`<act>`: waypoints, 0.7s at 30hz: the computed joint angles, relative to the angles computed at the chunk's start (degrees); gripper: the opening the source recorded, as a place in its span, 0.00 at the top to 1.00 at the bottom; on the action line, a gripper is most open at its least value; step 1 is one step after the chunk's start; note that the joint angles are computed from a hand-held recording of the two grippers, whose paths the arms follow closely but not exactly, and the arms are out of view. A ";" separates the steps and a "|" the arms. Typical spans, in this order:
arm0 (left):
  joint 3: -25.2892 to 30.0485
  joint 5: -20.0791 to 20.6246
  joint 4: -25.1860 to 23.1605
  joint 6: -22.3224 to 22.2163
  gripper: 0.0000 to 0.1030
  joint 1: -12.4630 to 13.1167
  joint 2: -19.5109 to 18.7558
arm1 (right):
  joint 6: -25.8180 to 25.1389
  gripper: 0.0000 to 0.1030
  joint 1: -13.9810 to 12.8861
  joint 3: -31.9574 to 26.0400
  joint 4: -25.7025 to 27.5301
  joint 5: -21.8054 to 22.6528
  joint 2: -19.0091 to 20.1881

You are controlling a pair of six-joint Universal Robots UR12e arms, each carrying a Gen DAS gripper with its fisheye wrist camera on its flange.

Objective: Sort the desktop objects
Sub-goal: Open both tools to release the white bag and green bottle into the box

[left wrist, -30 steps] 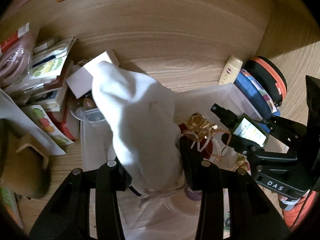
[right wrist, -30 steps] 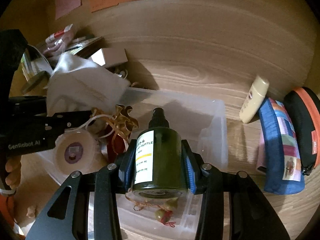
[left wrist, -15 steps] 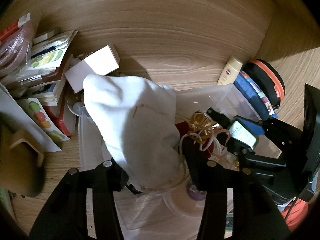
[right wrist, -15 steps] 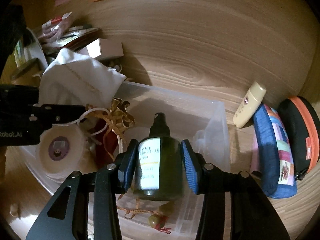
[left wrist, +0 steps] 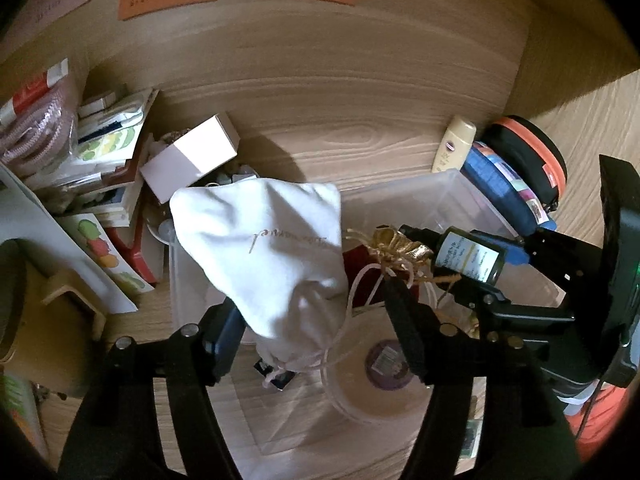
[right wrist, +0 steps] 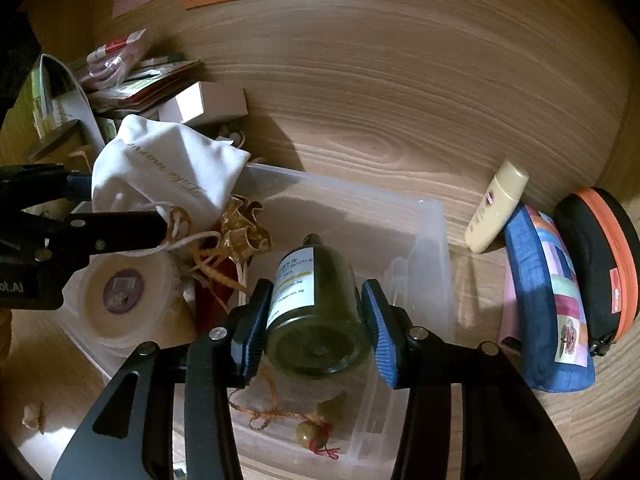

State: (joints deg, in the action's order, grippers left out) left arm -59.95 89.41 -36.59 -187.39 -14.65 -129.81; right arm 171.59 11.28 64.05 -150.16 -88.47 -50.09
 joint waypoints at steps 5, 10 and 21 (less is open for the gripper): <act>-0.01 0.11 0.21 0.16 0.29 -0.02 0.03 | 0.43 0.49 -0.36 0.41 0.29 1.88 -0.52; -0.18 -1.06 0.03 1.55 0.29 0.20 0.39 | 1.58 0.38 -0.64 1.42 -1.38 2.78 -1.19; -3.72 3.16 5.19 1.82 0.12 -0.70 3.10 | 3.42 0.27 -1.18 2.57 -3.66 4.99 -2.15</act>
